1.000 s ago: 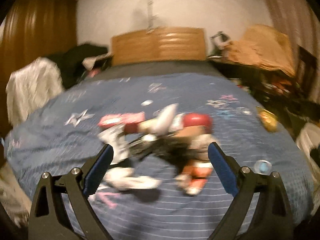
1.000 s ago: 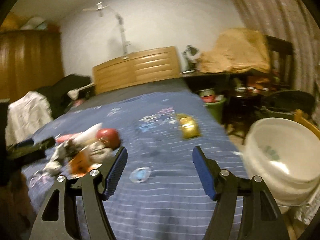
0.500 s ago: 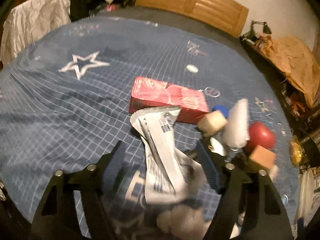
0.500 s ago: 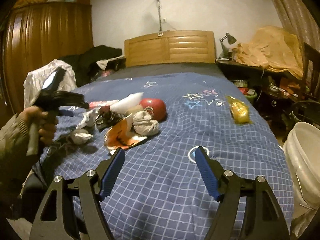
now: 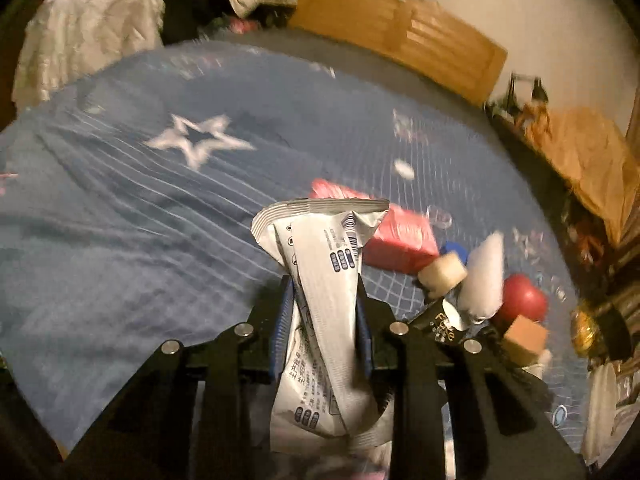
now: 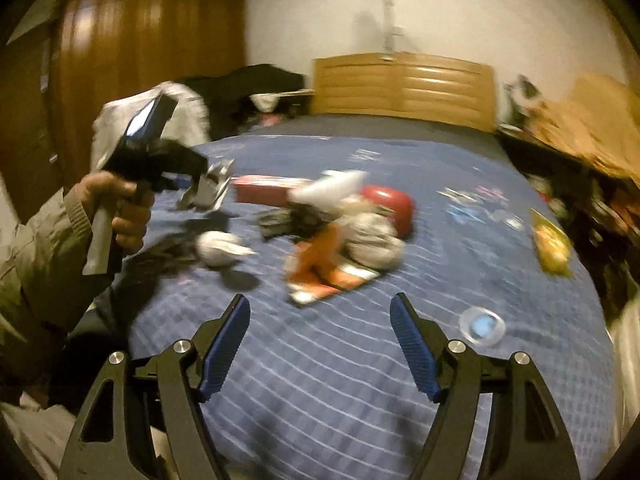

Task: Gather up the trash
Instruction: 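Grasp the white cloth with the right tool while the left tool holds the pouch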

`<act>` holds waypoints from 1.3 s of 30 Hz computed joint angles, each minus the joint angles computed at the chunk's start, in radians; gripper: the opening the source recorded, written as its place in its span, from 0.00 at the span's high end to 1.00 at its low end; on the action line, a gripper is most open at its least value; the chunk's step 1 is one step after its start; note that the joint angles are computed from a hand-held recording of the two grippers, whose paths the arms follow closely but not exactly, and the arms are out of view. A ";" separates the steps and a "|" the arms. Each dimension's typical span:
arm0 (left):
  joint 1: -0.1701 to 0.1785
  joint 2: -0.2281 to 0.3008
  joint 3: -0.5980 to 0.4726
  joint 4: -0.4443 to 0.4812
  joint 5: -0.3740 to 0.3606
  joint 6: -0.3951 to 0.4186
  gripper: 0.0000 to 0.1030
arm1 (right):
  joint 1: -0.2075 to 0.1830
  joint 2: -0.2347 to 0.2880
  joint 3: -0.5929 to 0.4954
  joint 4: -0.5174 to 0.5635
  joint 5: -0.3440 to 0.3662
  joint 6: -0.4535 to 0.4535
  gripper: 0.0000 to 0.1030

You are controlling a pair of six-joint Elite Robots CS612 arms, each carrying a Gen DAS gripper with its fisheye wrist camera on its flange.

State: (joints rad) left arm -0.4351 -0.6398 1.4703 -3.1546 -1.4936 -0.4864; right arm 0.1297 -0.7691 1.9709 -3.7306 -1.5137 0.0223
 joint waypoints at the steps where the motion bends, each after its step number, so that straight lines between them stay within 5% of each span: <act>1: 0.000 -0.016 0.031 -0.037 0.018 -0.001 0.74 | 0.000 0.002 -0.007 0.004 0.026 -0.020 0.29; 6: -0.003 -0.070 0.147 -0.144 0.079 0.022 0.74 | 0.011 0.023 -0.089 0.075 0.138 -0.129 0.29; 19: 0.019 -0.086 0.226 -0.165 0.040 0.004 0.74 | 0.060 0.117 -0.359 0.455 0.153 -0.265 0.43; 23: 0.027 -0.080 0.227 -0.158 0.026 -0.004 0.74 | 0.057 0.144 -0.412 0.569 0.184 -0.213 0.65; 28: 0.029 -0.077 0.223 -0.157 0.017 -0.010 0.74 | 0.061 0.139 -0.391 0.514 0.167 -0.186 0.70; 39: -0.012 -0.091 0.240 -0.192 0.042 0.056 0.74 | 0.060 0.019 -0.138 0.272 0.143 -0.169 0.70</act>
